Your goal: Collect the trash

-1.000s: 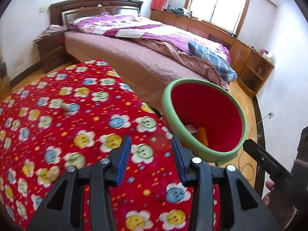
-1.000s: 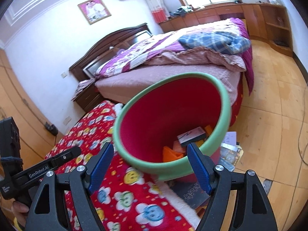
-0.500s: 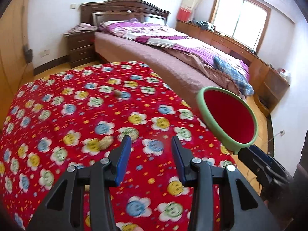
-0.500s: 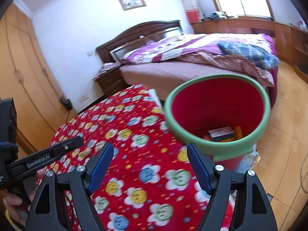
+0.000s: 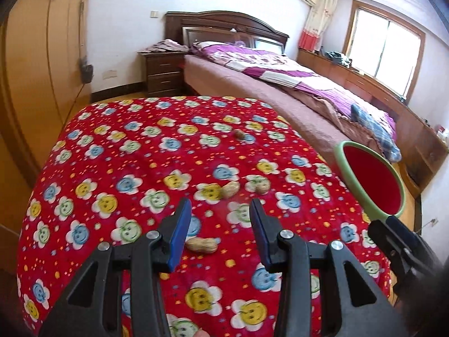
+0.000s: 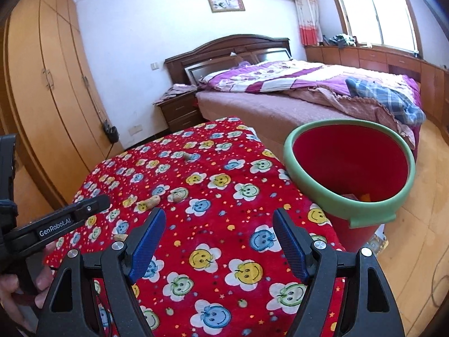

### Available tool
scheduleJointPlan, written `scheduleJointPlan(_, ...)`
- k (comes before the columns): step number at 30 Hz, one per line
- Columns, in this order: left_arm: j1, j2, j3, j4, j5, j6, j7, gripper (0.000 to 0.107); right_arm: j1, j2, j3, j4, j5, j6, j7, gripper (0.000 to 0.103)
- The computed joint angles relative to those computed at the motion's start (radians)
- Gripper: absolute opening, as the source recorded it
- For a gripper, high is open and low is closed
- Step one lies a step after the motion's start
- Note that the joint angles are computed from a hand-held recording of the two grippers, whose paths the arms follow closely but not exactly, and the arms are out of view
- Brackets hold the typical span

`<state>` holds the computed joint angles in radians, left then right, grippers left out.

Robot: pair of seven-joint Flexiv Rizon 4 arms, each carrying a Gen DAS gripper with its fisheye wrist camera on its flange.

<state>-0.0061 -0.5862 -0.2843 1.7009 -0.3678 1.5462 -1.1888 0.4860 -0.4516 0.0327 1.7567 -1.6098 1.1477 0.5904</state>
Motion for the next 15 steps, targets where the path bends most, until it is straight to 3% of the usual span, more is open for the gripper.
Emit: scheduleJointPlan(15, -0.095, -0.019, 0.151, -0.007, 0.07, 0.049, -0.127, 0.043, 0.01, -0.025, -0.004, -0.013, -0.002, 0.002, -0.012, 0.079)
